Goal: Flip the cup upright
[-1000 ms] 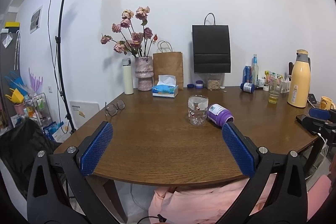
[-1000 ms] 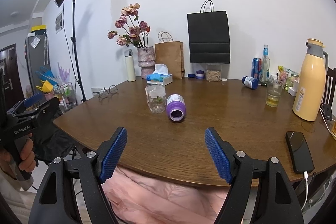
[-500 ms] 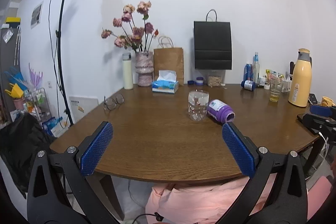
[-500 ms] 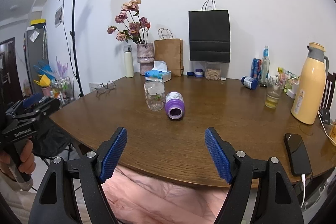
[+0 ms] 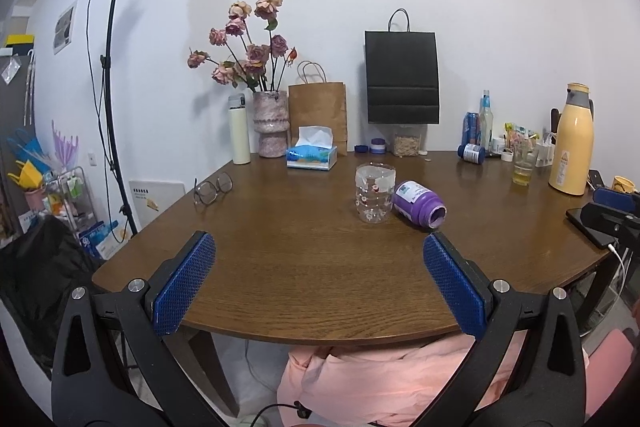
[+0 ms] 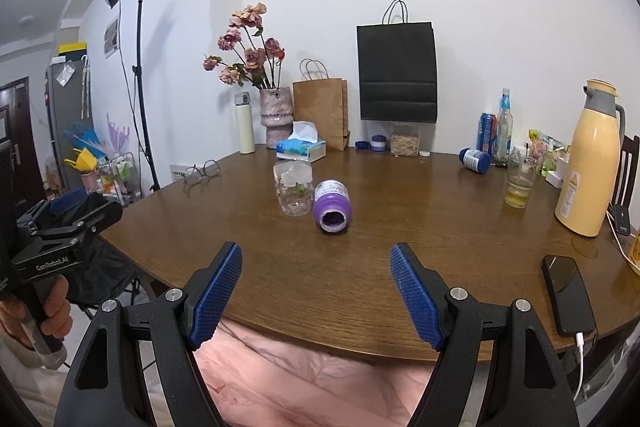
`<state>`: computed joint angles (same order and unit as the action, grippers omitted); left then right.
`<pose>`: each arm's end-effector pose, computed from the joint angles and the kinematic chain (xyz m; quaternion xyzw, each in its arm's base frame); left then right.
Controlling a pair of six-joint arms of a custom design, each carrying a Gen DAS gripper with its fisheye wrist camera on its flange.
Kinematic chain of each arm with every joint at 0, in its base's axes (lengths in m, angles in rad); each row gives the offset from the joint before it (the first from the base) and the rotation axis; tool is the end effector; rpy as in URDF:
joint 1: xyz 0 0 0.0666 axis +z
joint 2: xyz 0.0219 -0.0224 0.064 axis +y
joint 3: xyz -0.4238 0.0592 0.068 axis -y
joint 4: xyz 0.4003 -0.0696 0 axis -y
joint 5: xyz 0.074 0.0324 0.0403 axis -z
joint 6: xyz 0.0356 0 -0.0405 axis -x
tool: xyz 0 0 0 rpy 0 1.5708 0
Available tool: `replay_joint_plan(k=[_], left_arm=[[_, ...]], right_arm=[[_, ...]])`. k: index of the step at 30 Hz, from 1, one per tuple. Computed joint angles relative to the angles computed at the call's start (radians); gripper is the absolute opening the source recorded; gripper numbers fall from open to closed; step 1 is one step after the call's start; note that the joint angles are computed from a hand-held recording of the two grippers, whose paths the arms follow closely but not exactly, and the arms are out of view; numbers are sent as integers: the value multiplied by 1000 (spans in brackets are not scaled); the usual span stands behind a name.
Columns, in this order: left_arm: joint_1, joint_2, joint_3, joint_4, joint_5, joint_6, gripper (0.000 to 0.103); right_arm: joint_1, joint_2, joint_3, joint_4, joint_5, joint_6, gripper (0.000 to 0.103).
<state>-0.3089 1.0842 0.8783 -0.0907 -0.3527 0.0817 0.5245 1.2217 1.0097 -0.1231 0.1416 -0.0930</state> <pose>0.3640 -0.1037 0.4236 -0.0140 0.7981 0.0247 0.6019 0.3795 0.2133 0.4318 -0.1340 0.8030 0.1206 0.5680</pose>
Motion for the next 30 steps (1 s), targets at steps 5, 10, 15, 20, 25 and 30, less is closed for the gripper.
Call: replay_joint_plan(k=[5, 10, 15, 20, 25, 30], left_arm=[[3, 4, 2, 1, 2, 7, 103], [7, 19, 10, 5, 3, 4, 103], [11, 37, 18, 5, 22, 8, 103], [15, 65, 33, -9, 23, 10, 103], [26, 108, 70, -15, 44, 1, 103], [50, 204, 174, -48, 88, -7, 103]], right_arm=[[-6, 3, 5, 4, -7, 3, 81], [-6, 28, 31, 1, 45, 52, 81], [-32, 35, 52, 10, 16, 29, 81], [-44, 48, 60, 5, -11, 31, 81], [-68, 93, 93, -28, -94, -2, 81], [-103, 225, 232, -123, -154, -6, 81]])
